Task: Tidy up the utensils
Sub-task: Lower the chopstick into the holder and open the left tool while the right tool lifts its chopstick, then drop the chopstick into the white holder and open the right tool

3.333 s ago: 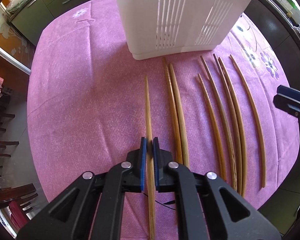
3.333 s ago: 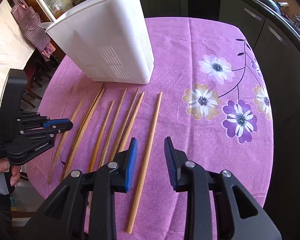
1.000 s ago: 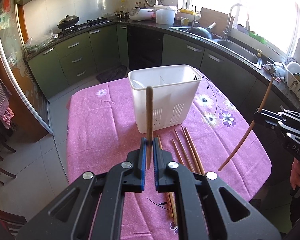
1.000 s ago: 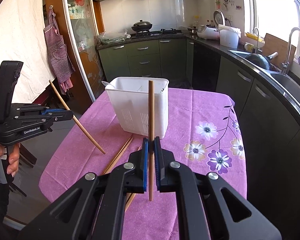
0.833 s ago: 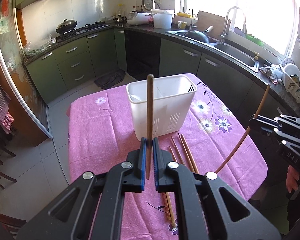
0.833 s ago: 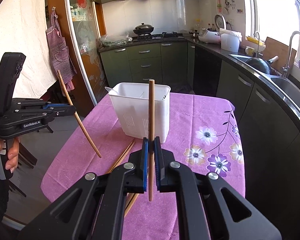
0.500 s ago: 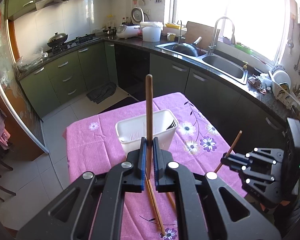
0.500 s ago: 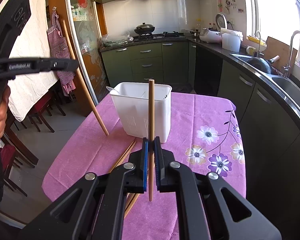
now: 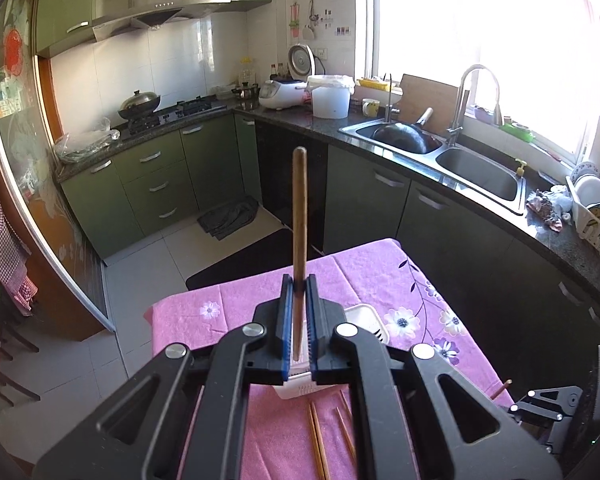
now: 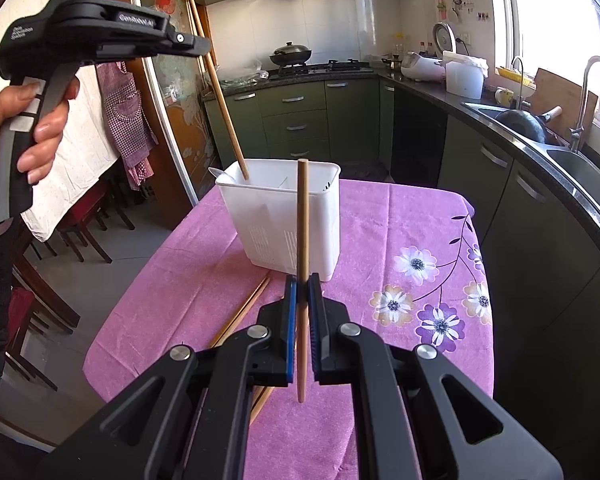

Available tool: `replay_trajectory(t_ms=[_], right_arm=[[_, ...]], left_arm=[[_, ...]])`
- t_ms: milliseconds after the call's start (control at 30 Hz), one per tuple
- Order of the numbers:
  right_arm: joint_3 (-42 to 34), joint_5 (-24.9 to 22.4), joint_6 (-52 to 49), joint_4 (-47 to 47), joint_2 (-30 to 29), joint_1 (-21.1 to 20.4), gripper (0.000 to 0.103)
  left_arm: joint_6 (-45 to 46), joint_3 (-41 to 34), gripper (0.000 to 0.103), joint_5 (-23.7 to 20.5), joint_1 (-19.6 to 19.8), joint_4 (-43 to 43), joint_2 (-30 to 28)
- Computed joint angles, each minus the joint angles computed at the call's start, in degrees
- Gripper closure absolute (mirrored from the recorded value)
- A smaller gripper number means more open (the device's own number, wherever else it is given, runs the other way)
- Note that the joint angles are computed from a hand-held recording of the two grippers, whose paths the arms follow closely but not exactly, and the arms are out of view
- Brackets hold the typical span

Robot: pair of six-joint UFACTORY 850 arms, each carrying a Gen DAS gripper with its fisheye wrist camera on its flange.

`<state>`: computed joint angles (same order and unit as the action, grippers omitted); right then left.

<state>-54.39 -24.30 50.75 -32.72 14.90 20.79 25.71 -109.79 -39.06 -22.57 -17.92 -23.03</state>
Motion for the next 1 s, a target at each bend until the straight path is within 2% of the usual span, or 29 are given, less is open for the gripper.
replay_trajectory(t_ms=[233, 300, 433, 533, 667, 800, 1000], right_arm=[[-2.5, 1.2, 4.4, -4.9, 0.0, -0.8, 0.096], [-4.6, 1.2, 6.1, -7.2, -0.9, -1.1, 0.096], [-10.0, 2.5, 9.2, -11.1, -3.3, -2.4, 0.096], [-14.3, 4.6, 15.3, -17.1, -5.6, -3.7, 0.096], [-20.9, 4.7, 21.2, -22.7, -11.2, -5.3, 0.096], [-25.5, 2.8, 13.2, -14.4, -17.0, -6.5, 0.096], [-26.4, 1.6, 2.9, -4.3, -20.8, -6.8, 0.095]], left_arm=[[-1.0, 4.4, 0.096, -2.4, -0.1, 2.8, -1.2], [0.0, 5.6, 0.086, -2.5, 0.1, 2.1, -0.7], [2.7, 9.0, 0.085, -1.2, 0.6, 0.1, 2.1], [4.2, 12.1, 0.085, 1.1, 0.8, -1.0, 5.3], [6.2, 14.2, 0.085, 0.5, 1.4, -2.6, 7.6], [7.6, 16.4, 0.084, -0.2, 1.5, -2.5, 9.0], [9.1, 17.4, 0.084, -2.9, 1.9, -3.6, 8.9]])
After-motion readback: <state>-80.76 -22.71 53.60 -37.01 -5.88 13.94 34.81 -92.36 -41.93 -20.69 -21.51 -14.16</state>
